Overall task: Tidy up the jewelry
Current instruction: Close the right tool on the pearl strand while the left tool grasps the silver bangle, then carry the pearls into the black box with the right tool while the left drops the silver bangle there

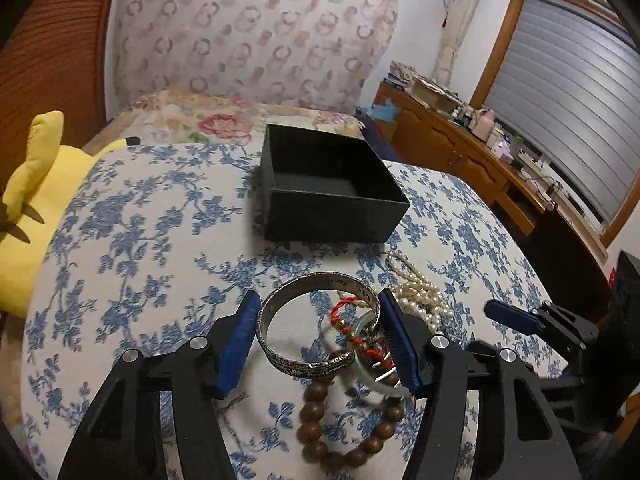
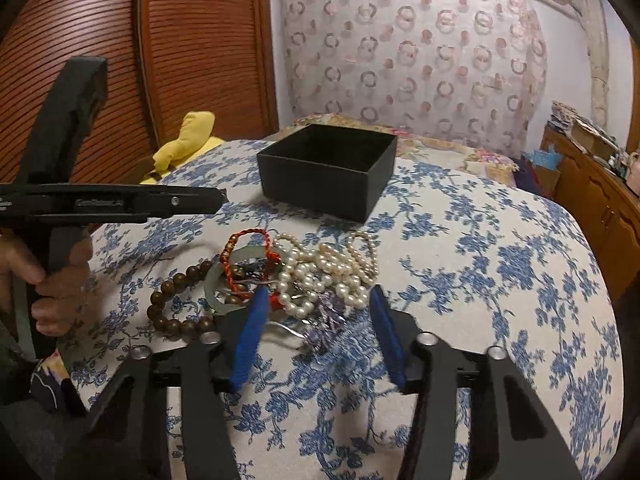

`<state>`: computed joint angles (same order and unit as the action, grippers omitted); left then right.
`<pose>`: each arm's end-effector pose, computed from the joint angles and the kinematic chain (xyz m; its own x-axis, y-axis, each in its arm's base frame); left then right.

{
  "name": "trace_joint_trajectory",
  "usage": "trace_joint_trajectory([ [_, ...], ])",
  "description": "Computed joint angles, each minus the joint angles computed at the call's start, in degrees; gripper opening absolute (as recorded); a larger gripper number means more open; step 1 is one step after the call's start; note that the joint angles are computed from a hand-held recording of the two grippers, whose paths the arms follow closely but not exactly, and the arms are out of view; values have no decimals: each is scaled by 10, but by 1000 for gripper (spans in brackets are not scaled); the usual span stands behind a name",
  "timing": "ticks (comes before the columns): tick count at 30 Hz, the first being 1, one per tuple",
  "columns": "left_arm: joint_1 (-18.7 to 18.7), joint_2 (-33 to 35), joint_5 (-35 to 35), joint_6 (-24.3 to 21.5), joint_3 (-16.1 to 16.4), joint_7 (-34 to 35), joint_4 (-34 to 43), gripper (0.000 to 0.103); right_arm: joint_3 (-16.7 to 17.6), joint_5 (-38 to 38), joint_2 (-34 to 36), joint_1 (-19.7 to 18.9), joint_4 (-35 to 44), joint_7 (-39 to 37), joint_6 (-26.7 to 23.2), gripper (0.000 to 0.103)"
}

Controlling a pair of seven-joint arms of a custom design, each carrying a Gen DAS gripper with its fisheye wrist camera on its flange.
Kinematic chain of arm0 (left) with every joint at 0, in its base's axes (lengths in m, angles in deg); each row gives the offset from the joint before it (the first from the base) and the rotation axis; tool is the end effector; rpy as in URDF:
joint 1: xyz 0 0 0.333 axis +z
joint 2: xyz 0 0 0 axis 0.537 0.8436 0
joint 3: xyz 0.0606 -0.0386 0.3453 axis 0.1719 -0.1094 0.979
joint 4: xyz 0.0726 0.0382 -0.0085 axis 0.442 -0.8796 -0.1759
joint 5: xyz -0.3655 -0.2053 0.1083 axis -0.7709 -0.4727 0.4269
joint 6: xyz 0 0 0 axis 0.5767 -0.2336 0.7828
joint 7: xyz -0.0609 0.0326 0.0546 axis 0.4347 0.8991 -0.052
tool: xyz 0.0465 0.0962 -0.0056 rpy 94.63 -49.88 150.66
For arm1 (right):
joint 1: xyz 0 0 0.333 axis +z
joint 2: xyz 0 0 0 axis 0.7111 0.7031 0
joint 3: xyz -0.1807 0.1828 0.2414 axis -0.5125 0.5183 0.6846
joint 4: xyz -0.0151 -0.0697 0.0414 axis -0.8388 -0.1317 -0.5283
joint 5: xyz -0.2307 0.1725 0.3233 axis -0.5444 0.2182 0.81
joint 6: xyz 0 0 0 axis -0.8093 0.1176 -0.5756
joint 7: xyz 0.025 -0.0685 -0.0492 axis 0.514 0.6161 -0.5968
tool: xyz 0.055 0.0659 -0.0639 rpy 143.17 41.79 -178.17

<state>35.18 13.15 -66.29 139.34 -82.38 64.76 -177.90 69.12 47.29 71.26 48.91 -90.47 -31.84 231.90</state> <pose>0.6938 -0.2221 0.4011 -0.1960 -0.9431 0.2686 -0.7225 -0.0463 -0.6898 0.6721 0.2430 0.3795 0.5051 -0.8626 -0.0294 -0.5751 -0.3110 -0.7566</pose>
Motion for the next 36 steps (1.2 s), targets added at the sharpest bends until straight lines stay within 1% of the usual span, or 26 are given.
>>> trace_joint_trajectory([
  [2, -14, -7, 7, 7, 17, -10, -9, 58, -9, -9, 4, 9, 11, -1, -19, 40],
  [3, -20, -11, 10, 11, 25, -15, -13, 58, -16, -13, 7, 15, 20, -1, -35, 38],
  [5, -22, -14, 16, 16, 28, -20, -19, 58, -37, -20, 13, 35, 37, 3, -61, 32],
  [7, -22, -15, 21, 19, 30, -24, -22, 58, -55, -24, 19, 52, 50, 5, -75, 29],
  [8, -25, -16, 25, 20, 33, -27, -23, 58, -74, -34, 22, 69, 59, 17, -85, 29],
  [11, -44, -19, 40, 21, 54, -40, -24, 58, -116, -60, 33, 105, 81, 47, -106, 28],
  [12, -42, -19, 42, 21, 51, -41, -24, 58, -129, -71, 37, 116, 88, 59, -114, 28],
  [15, -37, -19, 46, 21, 45, -42, -25, 58, -154, -99, 49, 134, 109, 89, -135, 28],
  [16, -40, -20, 48, 21, 48, -44, -26, 58, -164, -112, 53, 141, 117, 101, -144, 25],
  [17, -43, -21, 51, 21, 51, -46, -26, 58, -167, -119, 56, 142, 121, 106, -147, 19],
  [21, -45, -22, 57, 21, 54, -49, -26, 58, -128, -96, 49, 105, 115, 79, -144, 8],
  [26, -42, -21, 59, 21, 51, -51, -26, 58, -99, -59, 33, 77, 103, 40, -120, 8],
  [30, -51, -25, 65, 23, 61, -57, -27, 58, -66, -13, 16, 46, 97, -10, -103, 8],
  [36, -59, -32, 73, 25, 73, -63, -21, 58, -63, 19, -4, 42, 99, -56, -84, 8],
])
